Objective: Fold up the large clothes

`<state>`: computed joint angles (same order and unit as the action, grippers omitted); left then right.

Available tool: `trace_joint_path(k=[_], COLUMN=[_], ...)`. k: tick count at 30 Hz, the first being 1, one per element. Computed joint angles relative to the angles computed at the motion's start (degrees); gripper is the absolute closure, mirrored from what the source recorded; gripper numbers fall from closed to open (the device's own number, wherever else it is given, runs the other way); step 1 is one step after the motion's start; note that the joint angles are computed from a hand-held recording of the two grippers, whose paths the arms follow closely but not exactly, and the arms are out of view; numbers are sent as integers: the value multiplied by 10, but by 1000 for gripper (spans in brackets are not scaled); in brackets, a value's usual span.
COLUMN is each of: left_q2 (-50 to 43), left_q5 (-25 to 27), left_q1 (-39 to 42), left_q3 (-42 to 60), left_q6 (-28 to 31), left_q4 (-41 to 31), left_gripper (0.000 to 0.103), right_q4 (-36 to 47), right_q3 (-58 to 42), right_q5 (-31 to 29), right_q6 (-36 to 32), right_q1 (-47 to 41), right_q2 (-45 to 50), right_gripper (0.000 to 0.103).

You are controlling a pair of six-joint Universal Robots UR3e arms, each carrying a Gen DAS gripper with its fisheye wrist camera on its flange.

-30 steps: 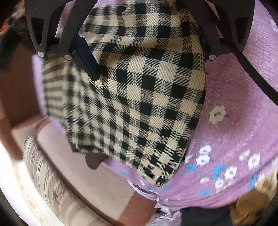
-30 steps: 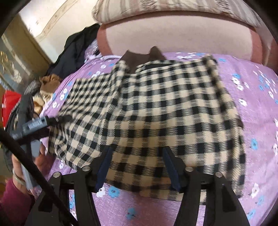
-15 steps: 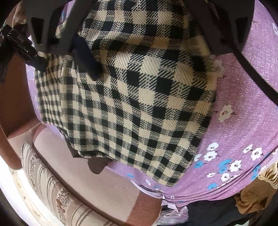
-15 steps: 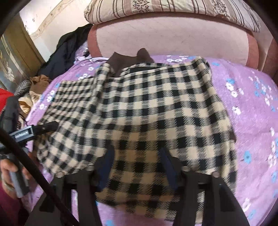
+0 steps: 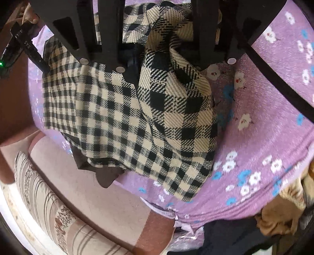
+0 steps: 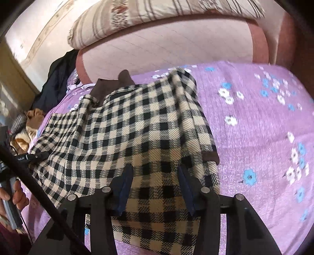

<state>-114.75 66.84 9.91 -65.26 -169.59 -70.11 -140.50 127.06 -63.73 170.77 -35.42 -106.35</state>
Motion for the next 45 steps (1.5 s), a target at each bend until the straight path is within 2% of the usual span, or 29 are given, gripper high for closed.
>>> trace_joint_path(k=[5,9,15,18,19,21,22,23,24,25,26,28,30,34,38,40,42,44,45], left_q2=[0,-8,-73,-128,-158,-190,-198,-200,-194,-177,-156,-112,-76,14,92,130,159,165,165], left_q5=[25,26,23,5,-24,-46,-53,-66,-88,-121,-130,-113,-100,-76,-12,36,55,67,72], left_q1=[-44,-97,-211,-266,-279,-292,-298,-298,-296,-289,-285,-283,-273,-226,-188,-173,-155,-151,-151], left_q3=[94,169,293,344,363,370,342,329,298,257,225,184,170,106,4,-62,-118,-161,-177], left_q6=[-12,-17,-39,-53,-59,-71,-86,-84,-73,-49,-32,-7,10,46,65,76,89,83,80], left_q4=[-57,-93,-133,-136,-144,-150,-134,-133,-133,-132,-120,-107,-115,-120,-58,-15,9,42,56], left_gripper=[78,78,82,85,85,85,82,69,60,46,42,41,36,34,34,34,34,34,34], right_q4=[22,79,147,174,180,183,184,188,190,189,193,193,205,260,369,413,440,424,364], right_q3=[-16,-14,-22,-24,-27,-28,-30,-31,-31,-30,-31,-31,-32,-26,-37,-52,-67,-70,-60], right_q5=[5,66,95,106,108,108,108,106,104,104,108,111,124,165,236,262,282,283,259], right_q6=[-1,-11,-28,-38,-44,-46,-44,-44,-43,-42,-43,-39,-44,-74,-138,-172,-200,-193,-149], right_q1=[-15,-82,-162,-202,-213,-228,-230,-235,-236,-236,-239,-240,-243,-265,-286,-273,-240,-204,-171], right_q2=[3,-39,-69,-76,-75,-68,-66,-66,-64,-63,-62,-66,-78,-119,-157,-159,-143,-120,-104], right_gripper=[52,52,51,51,51,51,51,51,51,51,51,51,51,44,43,43,43,43,43])
